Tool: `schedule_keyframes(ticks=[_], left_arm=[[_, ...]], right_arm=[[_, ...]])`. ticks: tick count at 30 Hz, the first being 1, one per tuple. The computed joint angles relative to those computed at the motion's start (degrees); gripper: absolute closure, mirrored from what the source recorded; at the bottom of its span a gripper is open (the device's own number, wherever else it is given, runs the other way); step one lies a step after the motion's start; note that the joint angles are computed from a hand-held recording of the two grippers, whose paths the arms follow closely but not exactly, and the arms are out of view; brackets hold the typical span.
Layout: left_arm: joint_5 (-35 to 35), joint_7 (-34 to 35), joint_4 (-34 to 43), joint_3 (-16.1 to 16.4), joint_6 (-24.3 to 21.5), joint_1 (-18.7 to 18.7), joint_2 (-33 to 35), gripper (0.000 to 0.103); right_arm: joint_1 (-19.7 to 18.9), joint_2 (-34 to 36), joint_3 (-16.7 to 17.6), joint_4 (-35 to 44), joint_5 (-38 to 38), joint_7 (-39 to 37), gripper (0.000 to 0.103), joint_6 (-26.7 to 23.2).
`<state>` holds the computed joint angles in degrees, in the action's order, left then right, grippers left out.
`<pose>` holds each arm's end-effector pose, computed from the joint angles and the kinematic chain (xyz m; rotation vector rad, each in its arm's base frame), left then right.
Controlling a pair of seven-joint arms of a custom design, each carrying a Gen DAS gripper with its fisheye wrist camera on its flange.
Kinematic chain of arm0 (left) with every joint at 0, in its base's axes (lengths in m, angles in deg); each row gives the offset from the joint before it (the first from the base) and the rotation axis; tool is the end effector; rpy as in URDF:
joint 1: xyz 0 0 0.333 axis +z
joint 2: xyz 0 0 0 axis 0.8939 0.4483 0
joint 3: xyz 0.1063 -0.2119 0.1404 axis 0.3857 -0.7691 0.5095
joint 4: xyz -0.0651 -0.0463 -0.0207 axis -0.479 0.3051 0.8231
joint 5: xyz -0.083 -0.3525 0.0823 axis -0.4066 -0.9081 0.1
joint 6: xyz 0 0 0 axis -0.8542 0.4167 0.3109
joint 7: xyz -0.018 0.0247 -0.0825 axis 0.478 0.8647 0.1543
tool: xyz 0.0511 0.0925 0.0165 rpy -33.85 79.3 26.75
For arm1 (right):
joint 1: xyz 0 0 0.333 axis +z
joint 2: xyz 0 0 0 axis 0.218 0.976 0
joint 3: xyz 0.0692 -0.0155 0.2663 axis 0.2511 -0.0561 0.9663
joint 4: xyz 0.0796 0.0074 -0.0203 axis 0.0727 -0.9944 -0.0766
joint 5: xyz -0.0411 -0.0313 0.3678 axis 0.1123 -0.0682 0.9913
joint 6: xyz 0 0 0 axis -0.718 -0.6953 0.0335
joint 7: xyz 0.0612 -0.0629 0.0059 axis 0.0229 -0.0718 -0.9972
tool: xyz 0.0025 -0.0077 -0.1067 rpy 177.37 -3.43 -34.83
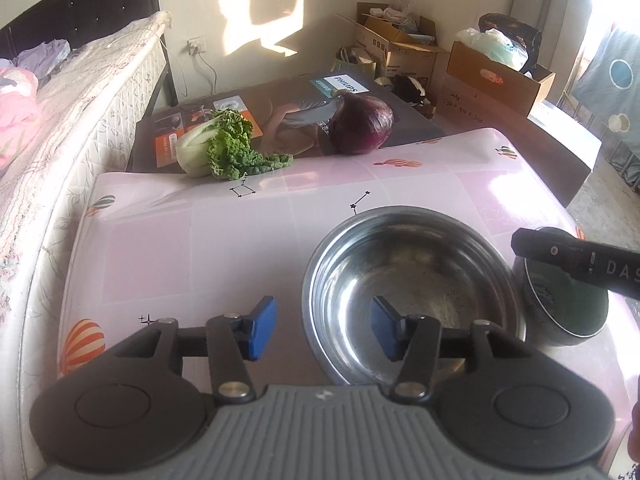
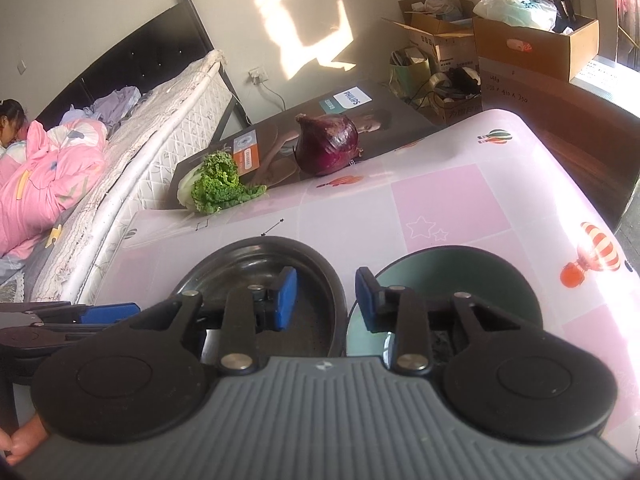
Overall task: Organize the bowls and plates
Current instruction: 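Close the right tool on the rim of the green ceramic bowl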
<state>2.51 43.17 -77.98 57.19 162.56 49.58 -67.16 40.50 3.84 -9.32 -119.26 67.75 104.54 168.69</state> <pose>0.4395 -0.2641 0.4144 -2.0095 1.6485 -0.5647 0.5324 0.3441 0.3946 -1.7886 1.4119 -0.2588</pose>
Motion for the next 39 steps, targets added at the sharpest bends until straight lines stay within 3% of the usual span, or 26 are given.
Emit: schedule_keyframes(ticks=[9, 12, 19, 23, 29, 32, 36, 39], left_arm=[[-4.2, 3.8, -1.2, -1.0, 3.2, -2.0, -3.0, 0.033], [-7.3, 7.3, -1.3, -0.9, 6.2, -3.2, -2.8, 0.027], [-8.7, 8.0, 0.9, -1.9, 13.1, -3.7, 1.2, 0.025], [-13.1, 12.4, 4.8, -1.5, 13.4, -5.3, 6.1, 0.034], [-15.0, 12.9, 10.4, -0.8, 11.2, -7.1, 12.5, 0.054], [-19.2, 14.8, 11.5, -0.8, 11.4, -7.1, 14.2, 0.067], [-17.7, 12.0, 12.8, 0.2, 10.8, -8.3, 15.6, 0.07], [-21.5, 13.7, 13.4, -0.4, 11.3, -7.9, 16.6, 0.07]], right_arm=[[-12.2, -8.5, 12.0, -8.7, 12.9, -13.6, 0.065, 2.3], [-13.9, -12.1, 13.2, -12.1, 19.6, -19.3, 0.065, 2.3], [-9.7, -16.3, 5.2, -17.6, 18.8, -16.7, 0.064, 1.9], [-8.3, -15.0, 2.1, -17.1, 19.9, -16.4, 0.064, 0.6], [-9.2, -11.5, 1.8, -14.0, 22.0, -17.6, 0.064, -1.2], [-10.2, -9.6, 2.5, -11.8, 23.0, -18.9, 0.064, -2.3], [-11.2, -7.4, 3.0, -9.5, 23.9, -20.1, 0.067, -3.7], [-12.3, -5.9, 4.0, -7.7, 25.5, -21.6, 0.074, -4.8]])
